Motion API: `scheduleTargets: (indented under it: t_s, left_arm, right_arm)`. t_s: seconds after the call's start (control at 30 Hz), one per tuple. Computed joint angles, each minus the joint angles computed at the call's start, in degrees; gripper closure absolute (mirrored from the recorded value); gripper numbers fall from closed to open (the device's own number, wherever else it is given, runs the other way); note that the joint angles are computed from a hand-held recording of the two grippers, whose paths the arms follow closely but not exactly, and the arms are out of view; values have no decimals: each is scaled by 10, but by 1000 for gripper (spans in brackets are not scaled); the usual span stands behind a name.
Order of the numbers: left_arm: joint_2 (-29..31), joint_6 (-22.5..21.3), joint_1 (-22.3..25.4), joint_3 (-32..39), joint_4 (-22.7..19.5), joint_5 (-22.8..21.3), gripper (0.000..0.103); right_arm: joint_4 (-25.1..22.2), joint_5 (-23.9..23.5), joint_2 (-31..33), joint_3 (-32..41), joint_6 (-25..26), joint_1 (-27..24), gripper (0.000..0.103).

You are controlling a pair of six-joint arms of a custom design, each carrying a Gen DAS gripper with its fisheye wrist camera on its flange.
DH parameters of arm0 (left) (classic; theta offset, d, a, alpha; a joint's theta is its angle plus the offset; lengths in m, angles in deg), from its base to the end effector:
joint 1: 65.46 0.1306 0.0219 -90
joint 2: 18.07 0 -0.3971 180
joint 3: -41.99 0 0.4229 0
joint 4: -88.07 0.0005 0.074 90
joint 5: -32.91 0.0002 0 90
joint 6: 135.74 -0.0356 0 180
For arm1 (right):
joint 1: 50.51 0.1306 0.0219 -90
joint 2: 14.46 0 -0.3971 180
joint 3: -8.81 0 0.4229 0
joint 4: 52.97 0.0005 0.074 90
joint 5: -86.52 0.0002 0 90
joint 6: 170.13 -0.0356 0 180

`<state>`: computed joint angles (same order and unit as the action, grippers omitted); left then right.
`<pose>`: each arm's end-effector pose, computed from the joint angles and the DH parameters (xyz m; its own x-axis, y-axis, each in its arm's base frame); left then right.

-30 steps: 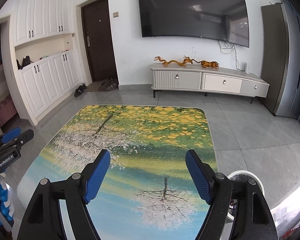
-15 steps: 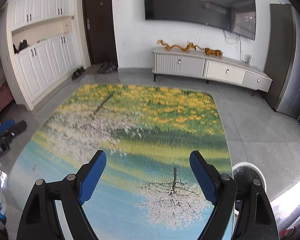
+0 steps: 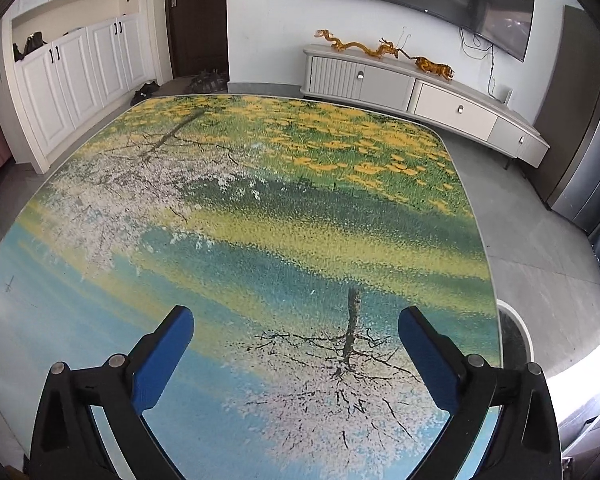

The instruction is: Collect trash

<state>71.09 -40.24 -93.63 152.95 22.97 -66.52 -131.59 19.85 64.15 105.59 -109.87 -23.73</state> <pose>0.4327 -0.2257 0.6097 -0.6364 0.2335 -0.7352 0.3010 0.9527 0.0421 0.3617 0.1662 0.5588 -0.7931 0.1100 -0.5991 0.1774 0.9826 -0.0545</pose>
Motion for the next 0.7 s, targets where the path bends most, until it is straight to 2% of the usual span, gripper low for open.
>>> scheduleTargets:
  t_s: [0.7]
  left_arm:
    - [23, 29, -2, -51, 6, -3, 46]
  right_arm:
    - [31, -46, -8, -32, -3, -36, 0]
